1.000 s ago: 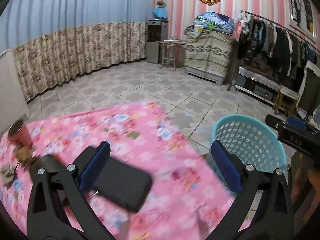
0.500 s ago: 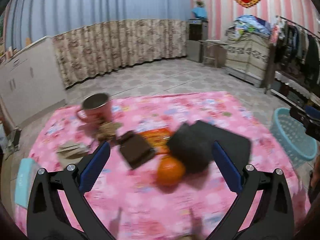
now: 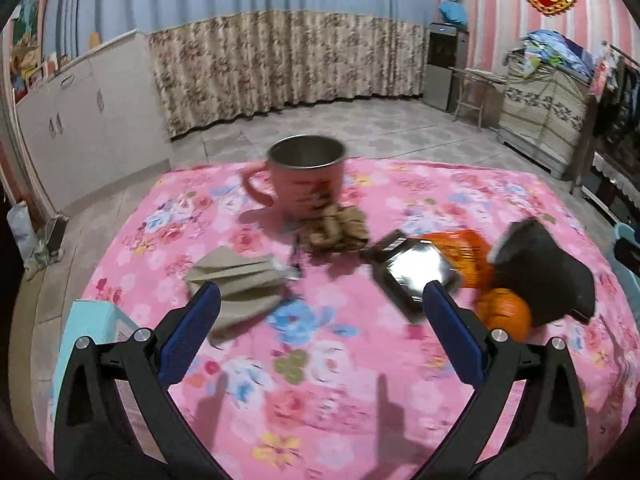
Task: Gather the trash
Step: 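Return both tools to the table and grasp the black foam roller with the right tool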
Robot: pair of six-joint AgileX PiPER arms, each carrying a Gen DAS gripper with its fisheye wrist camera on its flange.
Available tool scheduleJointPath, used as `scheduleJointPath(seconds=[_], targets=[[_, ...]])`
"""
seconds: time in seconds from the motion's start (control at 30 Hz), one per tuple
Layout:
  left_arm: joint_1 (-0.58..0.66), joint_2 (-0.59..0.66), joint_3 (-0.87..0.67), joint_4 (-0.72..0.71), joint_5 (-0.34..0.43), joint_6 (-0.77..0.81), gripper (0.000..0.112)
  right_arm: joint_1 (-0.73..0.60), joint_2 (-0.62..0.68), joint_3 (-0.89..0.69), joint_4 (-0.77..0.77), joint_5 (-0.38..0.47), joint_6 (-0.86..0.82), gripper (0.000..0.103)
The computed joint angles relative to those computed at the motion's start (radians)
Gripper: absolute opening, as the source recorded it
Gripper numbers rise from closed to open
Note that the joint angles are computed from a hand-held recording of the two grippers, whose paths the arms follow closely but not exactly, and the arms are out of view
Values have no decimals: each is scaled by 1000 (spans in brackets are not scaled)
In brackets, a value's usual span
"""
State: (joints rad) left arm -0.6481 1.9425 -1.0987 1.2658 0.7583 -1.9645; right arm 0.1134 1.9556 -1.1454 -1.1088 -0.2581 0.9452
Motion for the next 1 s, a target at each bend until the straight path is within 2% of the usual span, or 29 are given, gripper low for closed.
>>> scheduleJointPath(seconds=[0.17,0.37,0.47,0.57,0.67,0.7,0.9,0.93,1.0], targets=[[96,26,4,-14,-71,28,97,42,32,-44,-103,21,132,92],[129,81,-39,-47,-78,86,97,92,39,-55,-25,34,50,92],[163,98,-55,-77,-123,122,92,111,55,-74,-113,40,139,92],[206,107,-58,-122,-187,155,80,129,64,-78,-116,52,136,92],[223,97,-28,-77,-218,86,70,141,71,-81,-130,56,146,92],[225,99,-27,-72,-217,83,63,144,73,-84,-147,57,162,92],[215,99,-29,-58,-194,104,38,174,110,-114,-161,105,169,92],[211,96,-27,-53,-186,106,29,173,116,-124,-213,104,222,92],[190,79,-24,-61,-163,123,26,173,125,-142,-328,97,347,92]])
